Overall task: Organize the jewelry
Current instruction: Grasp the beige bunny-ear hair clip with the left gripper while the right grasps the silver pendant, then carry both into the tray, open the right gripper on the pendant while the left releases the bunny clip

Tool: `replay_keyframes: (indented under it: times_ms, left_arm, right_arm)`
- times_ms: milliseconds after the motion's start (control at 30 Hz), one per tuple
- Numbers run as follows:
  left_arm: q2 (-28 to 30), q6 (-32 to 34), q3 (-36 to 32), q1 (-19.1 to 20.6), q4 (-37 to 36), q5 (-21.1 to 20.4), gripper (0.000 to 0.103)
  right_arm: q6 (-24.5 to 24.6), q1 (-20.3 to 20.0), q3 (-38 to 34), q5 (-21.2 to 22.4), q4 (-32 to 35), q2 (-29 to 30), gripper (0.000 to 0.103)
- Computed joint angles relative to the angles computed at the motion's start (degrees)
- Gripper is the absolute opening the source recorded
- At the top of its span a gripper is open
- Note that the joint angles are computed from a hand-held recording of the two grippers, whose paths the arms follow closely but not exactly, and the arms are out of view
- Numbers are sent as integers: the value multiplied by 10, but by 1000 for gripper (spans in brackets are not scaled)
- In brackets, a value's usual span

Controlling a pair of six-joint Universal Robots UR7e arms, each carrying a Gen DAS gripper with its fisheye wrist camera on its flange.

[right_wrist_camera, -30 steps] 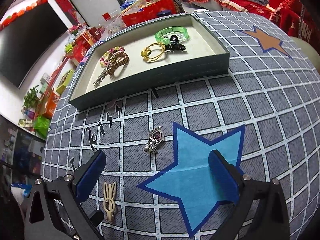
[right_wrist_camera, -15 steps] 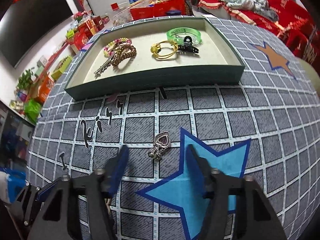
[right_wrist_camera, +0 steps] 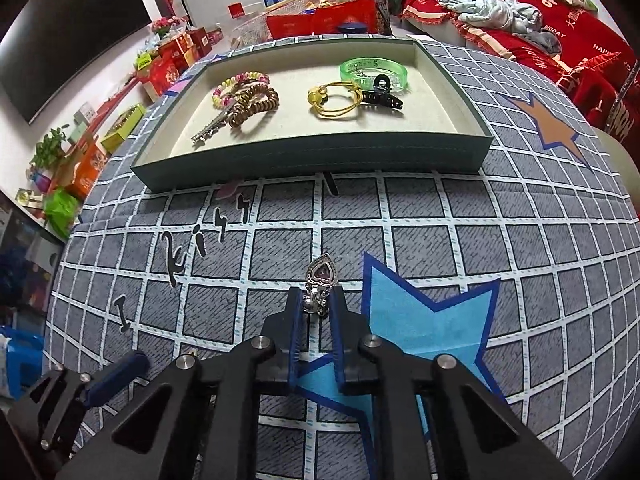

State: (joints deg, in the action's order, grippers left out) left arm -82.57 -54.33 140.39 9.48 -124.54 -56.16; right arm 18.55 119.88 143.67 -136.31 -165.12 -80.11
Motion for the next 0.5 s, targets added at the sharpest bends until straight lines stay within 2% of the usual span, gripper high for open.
replay_keyframes:
  times_ms: [33,67,133,300,500]
  left_arm:
    - [0,3,0,0,-2,1,47]
    - [0,6,0,1,-3,2,46]
    - [-5,17,4,6,-19,-4,36]
    - [-27,33,12,26,-49,-25,36]
    - [-49,37,10,49,-46,-30,36]
  right_arm:
    - [2,1,1,1,0,-2,14]
    - [2,1,2,3,0,-5,14]
    - [3,3,5,3,0,-10,14]
    - [12,10,9,0,9,-27,14]
    - [9,17,16,9,3,-48,13]
